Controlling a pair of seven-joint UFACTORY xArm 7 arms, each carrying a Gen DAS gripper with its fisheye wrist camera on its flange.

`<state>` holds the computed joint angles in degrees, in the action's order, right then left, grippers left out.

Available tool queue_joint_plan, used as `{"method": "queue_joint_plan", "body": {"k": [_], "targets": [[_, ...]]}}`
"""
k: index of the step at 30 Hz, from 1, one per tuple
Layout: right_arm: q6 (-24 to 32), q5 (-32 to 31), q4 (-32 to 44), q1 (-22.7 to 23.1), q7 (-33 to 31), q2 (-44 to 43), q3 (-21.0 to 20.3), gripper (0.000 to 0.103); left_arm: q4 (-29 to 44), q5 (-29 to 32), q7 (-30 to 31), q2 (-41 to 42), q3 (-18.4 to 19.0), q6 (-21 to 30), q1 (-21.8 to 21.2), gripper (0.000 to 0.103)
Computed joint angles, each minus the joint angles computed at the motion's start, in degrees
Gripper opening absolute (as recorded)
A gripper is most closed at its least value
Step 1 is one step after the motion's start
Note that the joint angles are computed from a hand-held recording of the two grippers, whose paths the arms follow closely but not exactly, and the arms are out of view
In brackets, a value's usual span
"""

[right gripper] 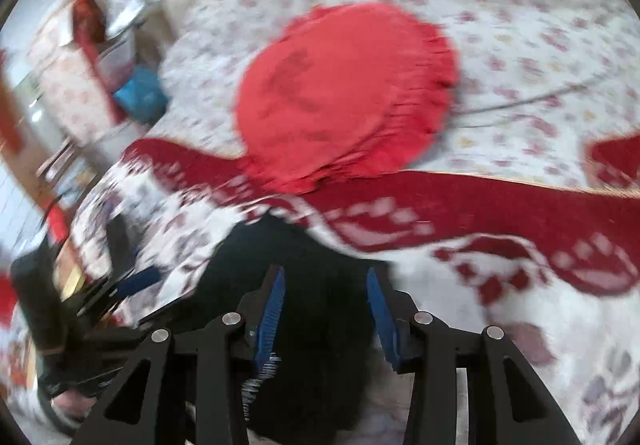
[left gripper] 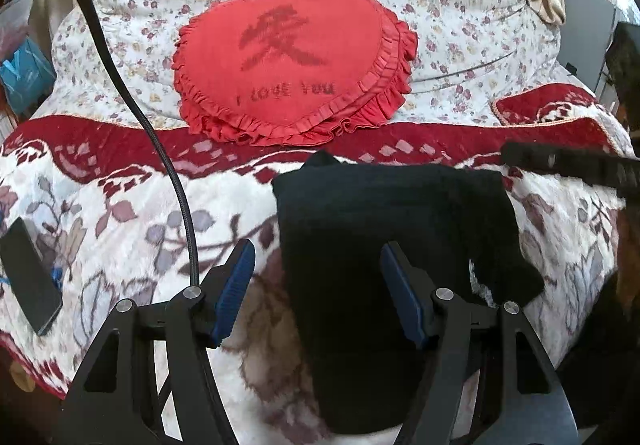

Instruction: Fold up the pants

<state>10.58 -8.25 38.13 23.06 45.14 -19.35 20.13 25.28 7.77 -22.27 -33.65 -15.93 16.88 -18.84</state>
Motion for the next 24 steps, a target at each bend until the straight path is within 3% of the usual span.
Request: {"method": "queue_joint_plan", "body": {"k": [2, 7, 10, 15, 18, 24], "targets": [[2.2, -4.4, 3.3, -2.9, 1.9, 4.2, 3.4, 0.036, 2.2, 1.0, -1.7, 3.6, -1.9, -0.2, 2.0, 0.066], [3.2, -12.9, 6.4, -4.1, 7.3, 11.5, 2.8, 0.032, 6.6, 0.5, -3.6, 11.6, -0.5, 1.1, 1.8, 0.066], [1.4, -11.8, 6.6, -1.9, 5.5, 13.2, -0.6, 0.032, 7.7, 0.7, -4.3, 14.1, 0.3, 0.1, 1.5, 0.068], [3.0, -7.1, 5.9, 1.5, 1.9, 10.8, -3.2, 0.032, 8.0, 1.8, -5.5, 13.6, 0.4, 1.2, 1.1, 0.069], [4.7, -8.4, 4.8, 1.1, 4.0, 7.0, -1.5, 0.032, 7.4, 1.2, -5.4, 12.0, 1.0, 2.4, 0.4, 0.068], [8.3, -5.8, 3.1, 3.7, 2.3, 3.4, 0.7, 0.032, 4.4, 0.1, -5.8, 6.5, 1.2, 4.4, -0.5, 0.068]]}}
